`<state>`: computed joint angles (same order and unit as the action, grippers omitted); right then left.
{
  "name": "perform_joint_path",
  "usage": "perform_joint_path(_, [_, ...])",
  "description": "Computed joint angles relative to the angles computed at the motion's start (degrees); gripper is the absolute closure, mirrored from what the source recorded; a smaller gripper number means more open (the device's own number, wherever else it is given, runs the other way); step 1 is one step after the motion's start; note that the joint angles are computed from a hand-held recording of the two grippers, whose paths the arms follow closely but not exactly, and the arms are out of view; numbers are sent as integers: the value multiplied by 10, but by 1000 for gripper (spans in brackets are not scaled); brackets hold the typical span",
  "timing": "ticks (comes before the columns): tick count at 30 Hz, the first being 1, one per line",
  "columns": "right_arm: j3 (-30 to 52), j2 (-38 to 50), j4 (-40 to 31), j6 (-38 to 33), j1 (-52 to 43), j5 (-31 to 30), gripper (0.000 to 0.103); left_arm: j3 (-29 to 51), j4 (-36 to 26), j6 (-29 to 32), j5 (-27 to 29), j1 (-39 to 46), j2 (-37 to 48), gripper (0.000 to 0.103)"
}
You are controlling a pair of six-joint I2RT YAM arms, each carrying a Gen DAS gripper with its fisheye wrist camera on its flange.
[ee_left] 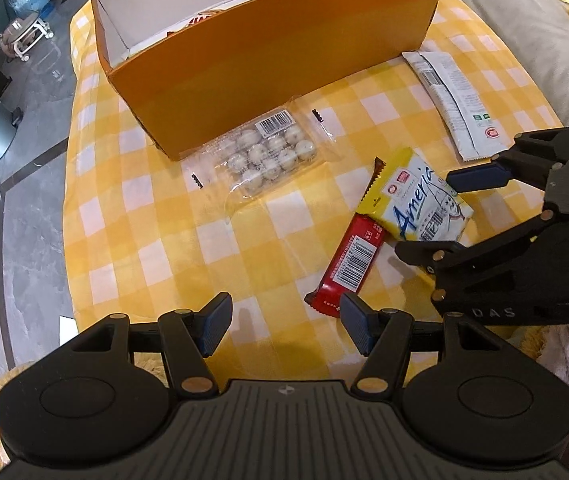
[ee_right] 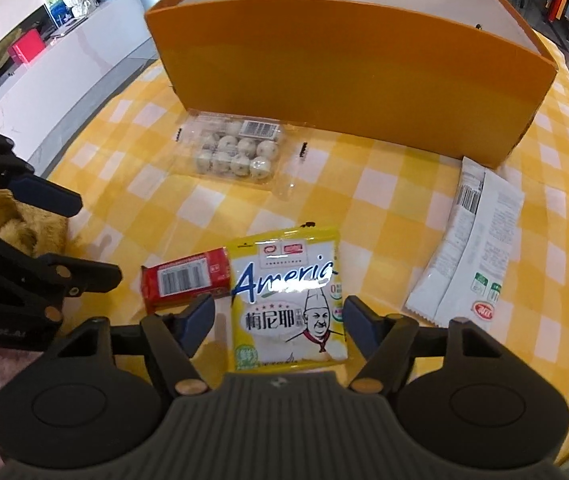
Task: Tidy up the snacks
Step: 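Grasp the yellow-white Ameria bag with the right tool, then grasp the red chocolate bar with the left tool while the right holds the Ameria bag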
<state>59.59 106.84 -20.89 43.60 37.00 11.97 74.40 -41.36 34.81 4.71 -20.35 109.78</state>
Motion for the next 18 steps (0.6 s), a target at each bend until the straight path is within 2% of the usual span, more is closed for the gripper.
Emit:
perform_joint_path(8, [-3, 11, 16, 1, -12, -10, 51, 11, 1, 12, 7, -1, 15, 30])
perform_joint_path(13, [-11, 1, 4, 19, -18, -21, 52, 30, -8, 17, 28, -6, 30, 30])
perform_joint_path(18, [-21, -17, -34, 71, -27, -27, 52, 31, 8, 43, 34, -23, 40, 30])
